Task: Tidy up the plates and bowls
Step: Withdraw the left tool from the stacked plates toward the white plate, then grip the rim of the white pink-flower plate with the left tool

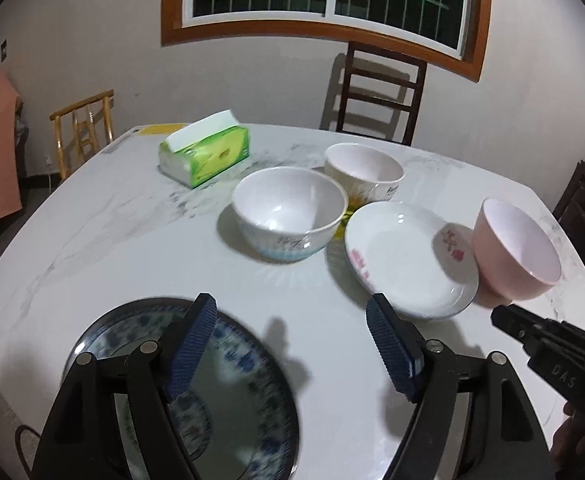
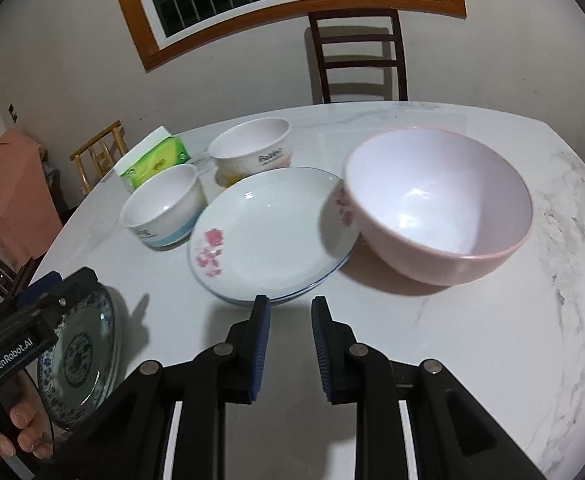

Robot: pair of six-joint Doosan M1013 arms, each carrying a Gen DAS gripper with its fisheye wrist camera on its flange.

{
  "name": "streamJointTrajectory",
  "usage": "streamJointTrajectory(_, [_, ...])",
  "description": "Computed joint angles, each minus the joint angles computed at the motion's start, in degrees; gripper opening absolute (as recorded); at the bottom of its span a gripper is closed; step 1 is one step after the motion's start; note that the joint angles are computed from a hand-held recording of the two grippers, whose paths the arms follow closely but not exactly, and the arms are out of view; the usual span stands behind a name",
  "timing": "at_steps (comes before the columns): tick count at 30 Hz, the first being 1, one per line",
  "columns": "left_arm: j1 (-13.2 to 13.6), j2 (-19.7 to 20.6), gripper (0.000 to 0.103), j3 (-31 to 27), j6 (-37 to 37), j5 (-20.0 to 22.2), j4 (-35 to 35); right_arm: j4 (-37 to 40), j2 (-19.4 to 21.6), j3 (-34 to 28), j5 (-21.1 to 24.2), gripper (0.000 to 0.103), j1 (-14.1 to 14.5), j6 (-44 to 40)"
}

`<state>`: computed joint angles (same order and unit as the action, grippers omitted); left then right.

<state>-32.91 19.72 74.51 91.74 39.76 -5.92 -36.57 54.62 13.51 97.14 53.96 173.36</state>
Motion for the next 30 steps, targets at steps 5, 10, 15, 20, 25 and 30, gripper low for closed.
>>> streamJointTrajectory(5, [-0.4, 2.5, 0.074, -3.5, 0.2, 4.0, -2.5, 1.3, -4.1, 9.0, -4.9, 0.023, -1.1, 4.7])
streamJointTrajectory(10, [-0.7, 5.3, 0.071, -6.9, -2.6, 7.2, -1.7, 1.8, -3.6, 8.8, -3.9, 0.023, -2.0, 3.6])
streamJointTrajectory(15, [-0.7, 7.8, 0.069, -10.1, -3.8, 10.8, -3.2, 2.9, -4.2, 10.7, -5.2, 0.023, -2.9, 4.9])
streamJointTrajectory(20, [-1.2, 9.6, 0.067, -12.1, -4.8, 12.2, -1.9, 3.4, -4.2, 11.5, -5.0, 0.023, -3.5, 5.4])
streamJointTrajectory(25, [-1.3, 11.4, 0.063, -14.4, -4.7, 14.2, -2.4, 4.2, -5.4, 14.2, -6.5, 0.023, -4.2, 6.0])
streamJointTrajectory(30, [-1.3, 13.0, 0.052, -16.5, -3.7, 16.3, -2.7, 4.4, -5.9, 15.7, -7.2, 0.023, -4.9, 6.0])
